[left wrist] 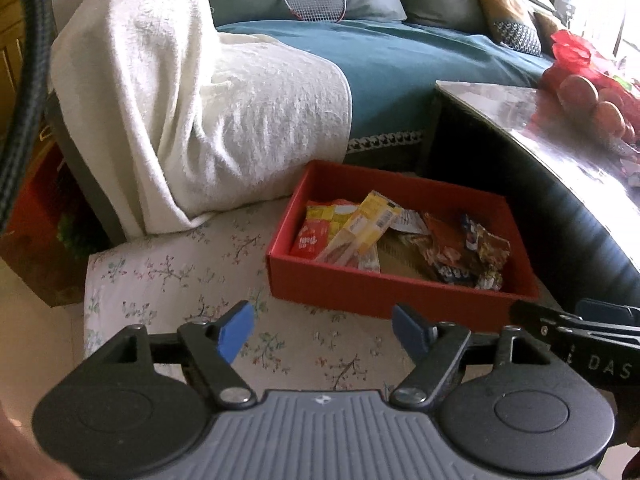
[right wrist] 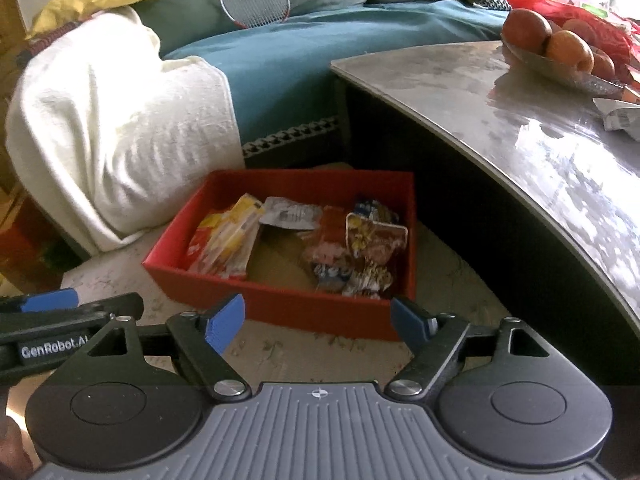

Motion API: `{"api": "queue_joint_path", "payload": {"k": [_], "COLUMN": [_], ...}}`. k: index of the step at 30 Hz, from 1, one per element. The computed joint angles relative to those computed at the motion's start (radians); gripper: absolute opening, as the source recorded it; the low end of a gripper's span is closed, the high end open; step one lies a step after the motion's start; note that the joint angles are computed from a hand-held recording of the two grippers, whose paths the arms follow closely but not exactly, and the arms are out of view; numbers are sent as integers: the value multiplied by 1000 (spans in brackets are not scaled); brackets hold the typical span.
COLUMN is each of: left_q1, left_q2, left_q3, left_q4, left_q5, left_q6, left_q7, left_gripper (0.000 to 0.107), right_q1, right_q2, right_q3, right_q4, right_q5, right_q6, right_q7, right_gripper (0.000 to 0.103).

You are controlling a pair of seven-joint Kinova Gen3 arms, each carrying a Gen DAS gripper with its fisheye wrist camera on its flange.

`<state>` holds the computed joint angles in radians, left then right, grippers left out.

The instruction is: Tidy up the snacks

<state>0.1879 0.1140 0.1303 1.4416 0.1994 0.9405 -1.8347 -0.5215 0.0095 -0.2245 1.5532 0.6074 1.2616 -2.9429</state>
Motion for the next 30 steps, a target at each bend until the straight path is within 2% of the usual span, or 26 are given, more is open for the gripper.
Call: {"api": "queue_joint_path", "payload": {"k": [11, 30], "left_q1": [4, 14], "left_q2": [-49, -63], "left_q3": [0, 0], "left_q4": [66, 86], "left_q5": [8, -9], "left_q6": [3, -14], "left_q7": [-34, -23], "left_gripper": [70, 71], "right_q1": [-18, -14], "right_q2": [-44, -49], "right_q3": [-46, -53], "right_q4": [41, 50], "right_q5": [-9, -32], "right_q6": [3, -13], "right_q7": [-82, -75], "right_gripper": [87, 88]}}
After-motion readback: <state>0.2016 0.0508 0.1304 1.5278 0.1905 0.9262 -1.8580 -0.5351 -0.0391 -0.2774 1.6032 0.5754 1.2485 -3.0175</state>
